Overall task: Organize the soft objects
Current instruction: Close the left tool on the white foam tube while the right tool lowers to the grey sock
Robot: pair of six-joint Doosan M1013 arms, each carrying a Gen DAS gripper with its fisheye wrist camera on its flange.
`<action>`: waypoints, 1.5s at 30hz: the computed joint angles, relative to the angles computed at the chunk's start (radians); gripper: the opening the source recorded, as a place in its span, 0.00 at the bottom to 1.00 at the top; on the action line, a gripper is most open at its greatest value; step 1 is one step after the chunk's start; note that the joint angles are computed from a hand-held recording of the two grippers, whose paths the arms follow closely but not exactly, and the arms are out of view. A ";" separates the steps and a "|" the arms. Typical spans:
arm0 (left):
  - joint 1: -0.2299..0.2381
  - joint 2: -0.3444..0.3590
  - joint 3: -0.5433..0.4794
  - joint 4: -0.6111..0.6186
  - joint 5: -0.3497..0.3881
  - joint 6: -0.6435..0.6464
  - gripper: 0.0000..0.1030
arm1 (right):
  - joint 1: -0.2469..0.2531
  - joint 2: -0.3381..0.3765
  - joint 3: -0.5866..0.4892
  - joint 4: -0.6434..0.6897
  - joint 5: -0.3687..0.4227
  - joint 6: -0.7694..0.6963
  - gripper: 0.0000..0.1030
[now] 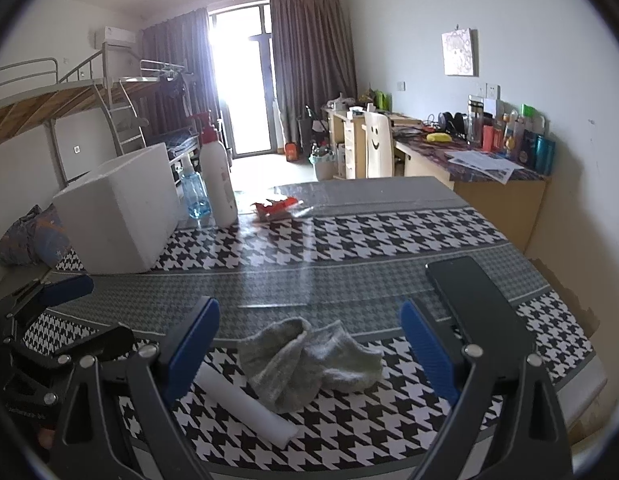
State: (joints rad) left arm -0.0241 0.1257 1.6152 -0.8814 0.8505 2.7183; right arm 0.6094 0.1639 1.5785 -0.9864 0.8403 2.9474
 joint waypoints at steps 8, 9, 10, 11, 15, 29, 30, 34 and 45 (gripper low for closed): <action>-0.021 0.014 -0.008 0.067 0.031 -0.035 0.99 | -0.013 0.005 0.008 0.055 0.000 -0.017 0.92; -0.022 0.016 -0.009 0.075 0.036 -0.040 0.99 | -0.014 0.006 0.009 0.059 0.000 -0.020 0.92; -0.023 0.017 -0.009 0.077 0.040 -0.042 0.99 | -0.015 0.007 0.009 0.062 0.000 -0.021 0.92; -0.024 0.018 -0.010 0.081 0.041 -0.044 0.99 | -0.016 0.007 0.010 0.067 0.000 -0.023 0.92; -0.029 0.024 -0.015 0.100 0.047 -0.063 0.99 | -0.020 0.006 0.012 0.080 0.004 -0.025 0.92; -0.056 0.080 -0.066 0.191 0.182 -0.141 0.88 | -0.042 0.009 0.024 0.133 -0.001 -0.047 0.92; -0.058 0.085 -0.072 0.195 0.195 -0.149 0.85 | -0.043 0.010 0.024 0.138 -0.001 -0.051 0.92; -0.065 0.097 -0.081 0.212 0.214 -0.161 0.79 | -0.049 0.011 0.025 0.152 -0.006 -0.058 0.92; -0.091 0.083 -0.060 0.244 0.190 -0.102 0.49 | -0.062 0.015 0.028 0.187 -0.024 -0.086 0.92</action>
